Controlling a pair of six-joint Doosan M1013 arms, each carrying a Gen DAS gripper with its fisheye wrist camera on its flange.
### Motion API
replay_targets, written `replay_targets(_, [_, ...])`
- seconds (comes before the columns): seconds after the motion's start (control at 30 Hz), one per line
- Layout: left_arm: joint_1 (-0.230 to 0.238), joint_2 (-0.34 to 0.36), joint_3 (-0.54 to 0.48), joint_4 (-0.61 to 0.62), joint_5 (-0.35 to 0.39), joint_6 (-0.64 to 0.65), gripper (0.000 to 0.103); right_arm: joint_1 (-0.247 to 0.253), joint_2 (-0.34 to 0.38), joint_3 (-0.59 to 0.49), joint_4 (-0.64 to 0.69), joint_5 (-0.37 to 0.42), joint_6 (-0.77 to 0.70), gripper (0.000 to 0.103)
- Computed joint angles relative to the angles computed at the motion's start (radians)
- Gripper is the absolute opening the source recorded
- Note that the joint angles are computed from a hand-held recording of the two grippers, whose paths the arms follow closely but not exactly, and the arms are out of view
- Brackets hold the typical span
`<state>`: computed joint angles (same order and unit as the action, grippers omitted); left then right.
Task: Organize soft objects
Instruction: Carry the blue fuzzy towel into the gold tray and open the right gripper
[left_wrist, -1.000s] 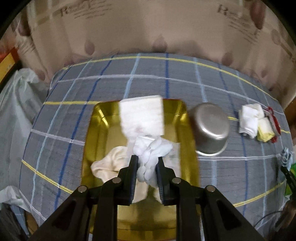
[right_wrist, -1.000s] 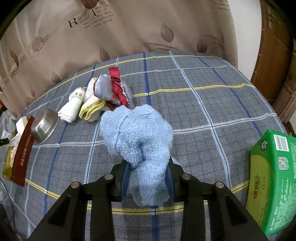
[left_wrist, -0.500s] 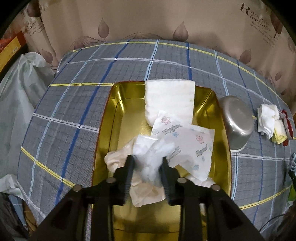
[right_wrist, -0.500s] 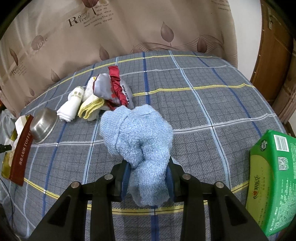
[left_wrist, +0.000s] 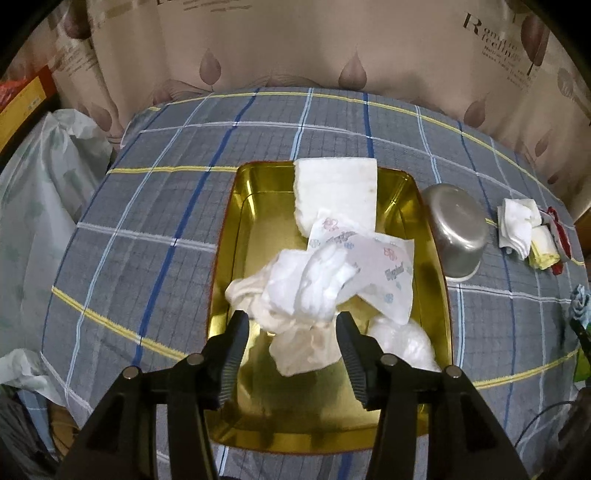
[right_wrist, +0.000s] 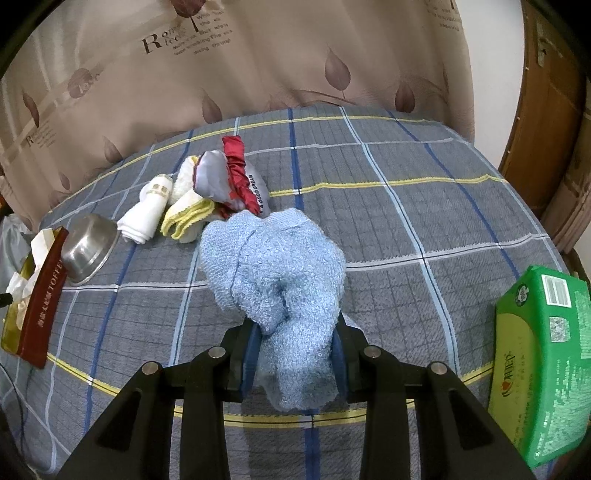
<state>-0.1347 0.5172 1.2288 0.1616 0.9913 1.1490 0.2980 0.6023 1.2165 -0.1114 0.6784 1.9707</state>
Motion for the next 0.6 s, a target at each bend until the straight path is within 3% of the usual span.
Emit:
replay_targets(0.3, [-0.011, -0.072, 0.102, 0.155, -0.05, -0.087, 0.05, 0.024, -0.009, -0.006, -0.004, -0.01, -0.041, 0.031])
replay_targets(0.6, [0.02, -0.103, 0.163, 0.117, -0.115, -0.11, 0.05, 0.065, 0.016, -0.077, 0.116, 0.028, -0.195, 0.031])
